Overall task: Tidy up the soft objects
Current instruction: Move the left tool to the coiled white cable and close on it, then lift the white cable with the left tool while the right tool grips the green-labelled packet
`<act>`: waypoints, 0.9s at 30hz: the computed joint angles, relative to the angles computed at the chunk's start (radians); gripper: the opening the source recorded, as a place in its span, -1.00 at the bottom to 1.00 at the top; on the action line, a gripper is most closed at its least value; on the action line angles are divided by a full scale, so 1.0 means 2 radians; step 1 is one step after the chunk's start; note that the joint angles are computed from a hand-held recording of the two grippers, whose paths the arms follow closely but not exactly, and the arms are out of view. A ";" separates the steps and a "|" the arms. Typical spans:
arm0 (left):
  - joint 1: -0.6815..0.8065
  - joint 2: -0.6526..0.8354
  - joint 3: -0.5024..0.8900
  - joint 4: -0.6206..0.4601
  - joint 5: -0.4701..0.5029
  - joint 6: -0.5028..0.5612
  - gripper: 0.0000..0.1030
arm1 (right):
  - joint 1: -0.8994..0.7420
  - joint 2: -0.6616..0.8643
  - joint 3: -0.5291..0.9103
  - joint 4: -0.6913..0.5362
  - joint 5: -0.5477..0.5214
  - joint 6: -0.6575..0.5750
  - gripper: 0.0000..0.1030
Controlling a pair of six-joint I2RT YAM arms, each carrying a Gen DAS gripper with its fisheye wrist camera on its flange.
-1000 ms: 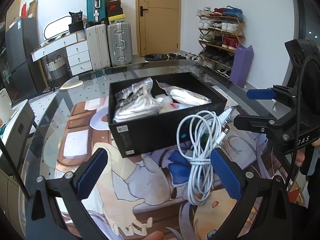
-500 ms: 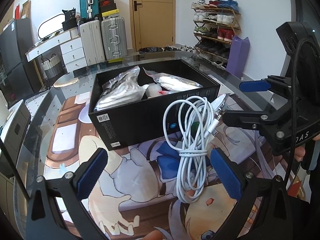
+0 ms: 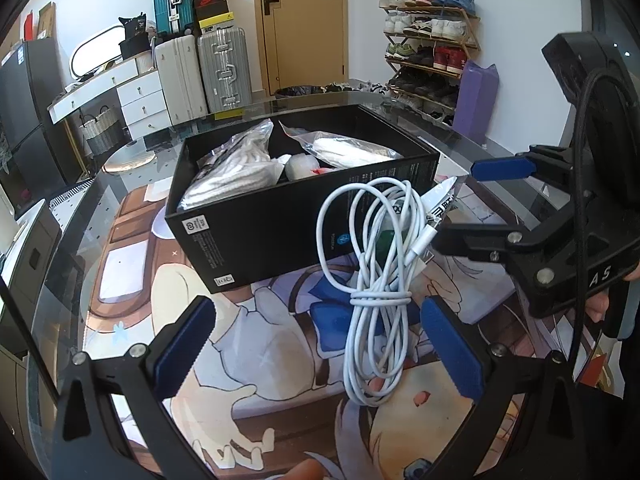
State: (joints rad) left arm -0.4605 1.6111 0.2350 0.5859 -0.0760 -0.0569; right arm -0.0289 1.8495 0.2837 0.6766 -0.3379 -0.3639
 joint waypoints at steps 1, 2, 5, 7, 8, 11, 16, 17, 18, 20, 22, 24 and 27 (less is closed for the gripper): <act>0.000 0.002 0.000 0.001 0.000 0.000 1.00 | -0.002 -0.002 0.000 -0.002 -0.002 -0.002 0.99; -0.001 0.007 0.002 0.002 0.001 0.000 1.00 | -0.005 -0.002 -0.001 -0.002 -0.002 -0.003 0.99; -0.004 0.021 0.005 0.008 0.000 -0.005 1.00 | -0.008 -0.008 -0.003 -0.006 -0.003 -0.008 0.99; -0.005 0.027 0.010 0.005 0.002 -0.011 1.00 | -0.009 -0.009 -0.002 -0.008 -0.002 -0.010 0.99; -0.005 0.029 0.011 0.005 0.003 -0.011 1.00 | -0.009 -0.010 -0.002 -0.009 -0.002 -0.011 0.99; -0.004 0.030 0.010 0.011 0.007 -0.011 1.00 | -0.015 -0.010 -0.002 -0.012 -0.004 -0.017 0.99; -0.006 0.036 0.011 0.017 0.013 -0.011 0.93 | -0.019 -0.013 -0.001 -0.017 -0.005 -0.022 0.99; -0.007 0.037 0.010 0.020 0.012 -0.012 0.87 | -0.021 -0.012 0.000 -0.018 -0.006 -0.023 0.99; -0.010 0.039 0.012 0.019 0.012 -0.014 0.85 | -0.023 -0.012 0.000 -0.019 -0.006 -0.025 0.99; -0.010 0.044 0.017 0.014 0.015 -0.013 0.68 | -0.024 -0.012 0.000 -0.020 -0.007 -0.027 0.99; -0.011 0.048 0.021 0.011 0.018 -0.014 0.51 | -0.027 -0.013 0.001 -0.022 -0.009 -0.028 0.99; -0.010 0.051 0.022 0.012 0.028 -0.014 0.24 | -0.027 -0.014 0.001 -0.023 -0.009 -0.029 0.99; -0.002 0.057 0.020 0.019 0.052 -0.010 -0.13 | -0.030 -0.012 0.003 -0.024 -0.012 -0.032 0.99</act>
